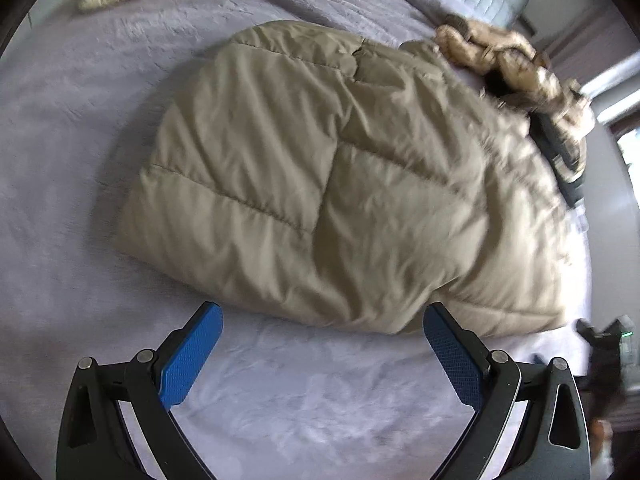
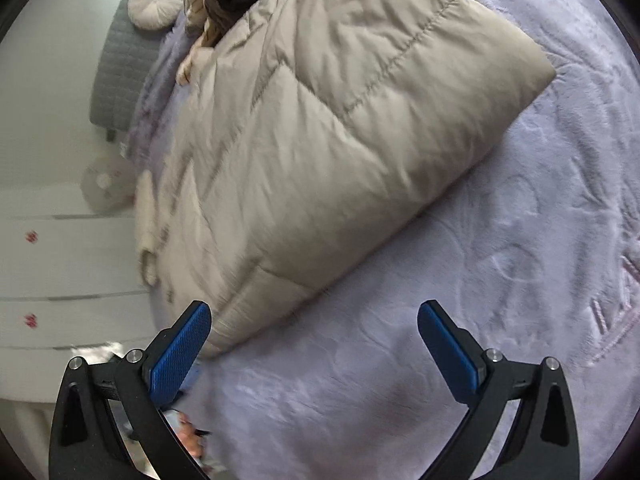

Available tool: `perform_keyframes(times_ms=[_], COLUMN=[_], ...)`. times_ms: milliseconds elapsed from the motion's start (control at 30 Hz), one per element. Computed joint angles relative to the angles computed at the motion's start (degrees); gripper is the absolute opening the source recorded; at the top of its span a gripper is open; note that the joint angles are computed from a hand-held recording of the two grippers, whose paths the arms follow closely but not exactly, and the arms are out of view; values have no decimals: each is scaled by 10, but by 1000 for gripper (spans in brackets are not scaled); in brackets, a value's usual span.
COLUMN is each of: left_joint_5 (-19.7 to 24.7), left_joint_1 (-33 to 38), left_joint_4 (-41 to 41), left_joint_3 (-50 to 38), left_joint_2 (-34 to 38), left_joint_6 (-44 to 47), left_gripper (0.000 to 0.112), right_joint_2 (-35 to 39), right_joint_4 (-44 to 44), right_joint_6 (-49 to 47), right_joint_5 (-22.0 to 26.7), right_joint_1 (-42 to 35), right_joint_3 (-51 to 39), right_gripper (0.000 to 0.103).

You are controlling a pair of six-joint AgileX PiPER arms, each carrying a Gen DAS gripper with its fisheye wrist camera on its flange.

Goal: Fold large clothes

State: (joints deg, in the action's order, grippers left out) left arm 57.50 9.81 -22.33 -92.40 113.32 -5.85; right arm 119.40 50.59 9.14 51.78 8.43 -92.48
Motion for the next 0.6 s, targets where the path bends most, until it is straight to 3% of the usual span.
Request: perform_keyframes(times_ms=[300,600], left_joint_5=[-10,-48], left_joint_1=[54,66], left_joint_4=[-155,-215], left_joint_3=[43,1], left_joint_2=[21,92], left_joint_6=[73,85], left_gripper=[101,101], right_joint_2=[33,121], right_joint_4=[138,221], right_joint_6=[-80,-108], right_joint_5=[-20,-18], right_joint_1=[-28,-31], right_joint_3=[11,-64], right_gripper=[103,103])
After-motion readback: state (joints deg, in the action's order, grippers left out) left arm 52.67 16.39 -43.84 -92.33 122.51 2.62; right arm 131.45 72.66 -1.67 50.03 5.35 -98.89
